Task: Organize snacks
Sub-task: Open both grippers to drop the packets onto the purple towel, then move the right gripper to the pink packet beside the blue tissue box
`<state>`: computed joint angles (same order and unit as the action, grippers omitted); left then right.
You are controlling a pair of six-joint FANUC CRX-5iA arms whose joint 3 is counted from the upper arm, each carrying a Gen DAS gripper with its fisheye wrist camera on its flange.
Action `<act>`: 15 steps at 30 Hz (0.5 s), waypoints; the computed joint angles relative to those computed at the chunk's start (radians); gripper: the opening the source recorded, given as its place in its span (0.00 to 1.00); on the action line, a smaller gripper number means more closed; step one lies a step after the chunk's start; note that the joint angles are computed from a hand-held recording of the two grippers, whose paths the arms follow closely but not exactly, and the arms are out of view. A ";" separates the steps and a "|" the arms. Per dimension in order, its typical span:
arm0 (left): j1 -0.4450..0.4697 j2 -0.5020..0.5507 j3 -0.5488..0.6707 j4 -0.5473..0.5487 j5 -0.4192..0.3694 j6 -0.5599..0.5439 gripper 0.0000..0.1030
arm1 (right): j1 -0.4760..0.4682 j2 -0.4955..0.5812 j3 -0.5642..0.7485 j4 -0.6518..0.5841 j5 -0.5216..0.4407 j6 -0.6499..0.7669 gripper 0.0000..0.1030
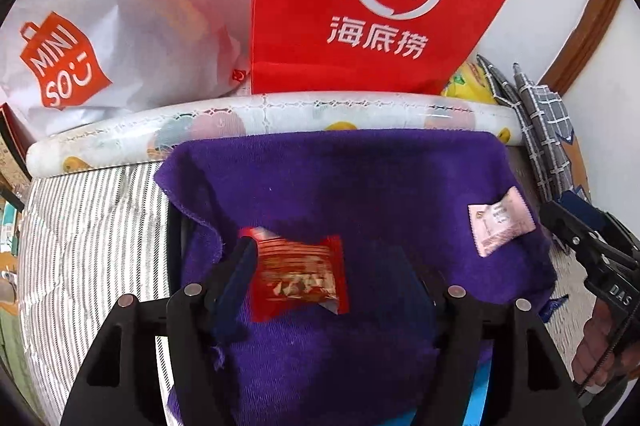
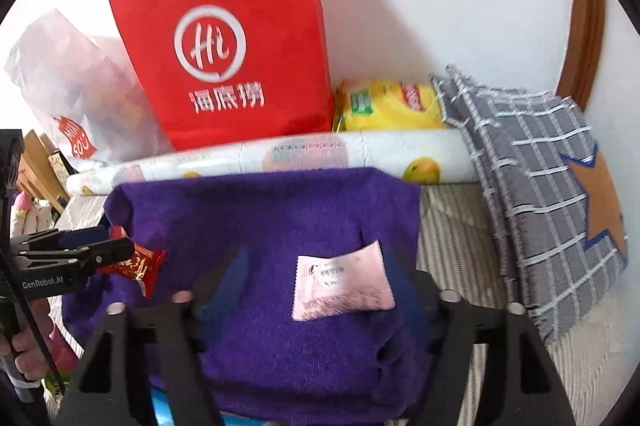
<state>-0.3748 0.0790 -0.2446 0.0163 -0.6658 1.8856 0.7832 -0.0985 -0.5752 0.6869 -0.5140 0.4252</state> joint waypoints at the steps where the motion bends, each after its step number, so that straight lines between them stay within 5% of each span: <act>1: -0.005 -0.009 0.004 -0.016 -0.012 0.020 0.70 | 0.009 -0.009 -0.003 0.011 -0.019 -0.011 0.76; 15: -0.146 -0.157 0.010 -0.235 -0.165 0.290 0.83 | 0.222 -0.244 -0.130 0.164 -0.347 -0.248 0.89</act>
<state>-0.5211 -0.0783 -0.2348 -0.2189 -0.8303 2.1756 1.0050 -0.3426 -0.7048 0.8514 -0.8608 0.1776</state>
